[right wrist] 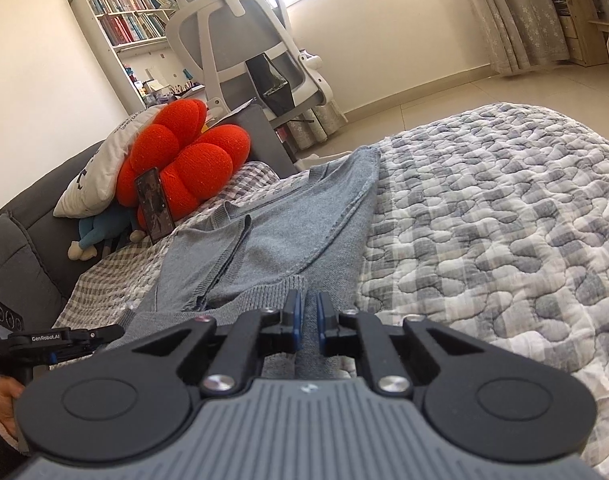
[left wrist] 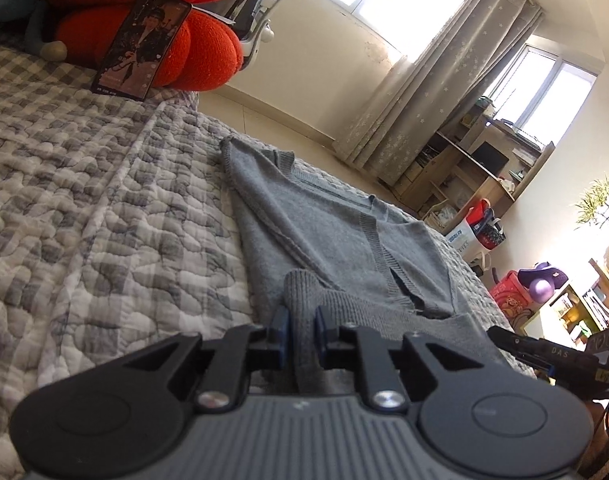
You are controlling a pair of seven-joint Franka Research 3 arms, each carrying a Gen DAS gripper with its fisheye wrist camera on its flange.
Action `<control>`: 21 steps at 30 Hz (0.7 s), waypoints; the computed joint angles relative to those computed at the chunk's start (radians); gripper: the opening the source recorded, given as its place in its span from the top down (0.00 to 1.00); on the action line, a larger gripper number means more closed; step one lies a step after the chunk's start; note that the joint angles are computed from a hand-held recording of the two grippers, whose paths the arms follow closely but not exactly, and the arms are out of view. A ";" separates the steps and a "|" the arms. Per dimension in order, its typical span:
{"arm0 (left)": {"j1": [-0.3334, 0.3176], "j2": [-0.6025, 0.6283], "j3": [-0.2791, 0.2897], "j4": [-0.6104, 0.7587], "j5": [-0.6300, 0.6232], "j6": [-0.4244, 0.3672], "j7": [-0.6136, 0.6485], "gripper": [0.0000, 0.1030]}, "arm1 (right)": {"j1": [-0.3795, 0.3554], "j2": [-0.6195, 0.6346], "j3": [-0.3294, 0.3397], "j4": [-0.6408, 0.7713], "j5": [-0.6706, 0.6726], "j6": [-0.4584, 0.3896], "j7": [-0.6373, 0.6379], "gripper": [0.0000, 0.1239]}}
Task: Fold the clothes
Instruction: 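Open both grippers and pull them back from the folded sweater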
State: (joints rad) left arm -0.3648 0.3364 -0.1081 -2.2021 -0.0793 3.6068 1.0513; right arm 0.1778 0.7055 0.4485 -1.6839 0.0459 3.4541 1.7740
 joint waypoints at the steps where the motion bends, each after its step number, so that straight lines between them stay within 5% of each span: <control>1: -0.067 -0.007 0.049 0.000 -0.083 0.002 0.060 0.69 | 0.007 -0.005 -0.006 -0.003 0.004 0.009 -0.001 0.91; 4: -0.162 -0.022 0.103 -0.002 -0.211 0.031 0.223 0.68 | 0.053 -0.029 -0.054 -0.015 0.023 0.037 -0.009 0.87; 9: -0.159 -0.020 0.067 0.014 -0.179 0.043 0.401 0.68 | 0.208 -0.045 -0.195 0.021 0.050 0.034 -0.129 0.86; 16: -0.225 0.010 0.113 0.064 -0.260 -0.055 0.559 0.68 | 0.356 0.007 -0.329 0.136 0.124 -0.101 -0.297 0.86; 21: -0.144 -0.030 0.065 -0.001 -0.195 -0.039 0.493 0.67 | 0.249 -0.001 -0.224 0.080 0.173 -0.063 -0.313 0.86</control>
State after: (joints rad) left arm -0.5091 0.3067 -0.0431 -2.2032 -0.2748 3.5682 1.5441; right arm 0.4270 0.7041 0.2245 -1.6037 0.2185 3.3913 1.4613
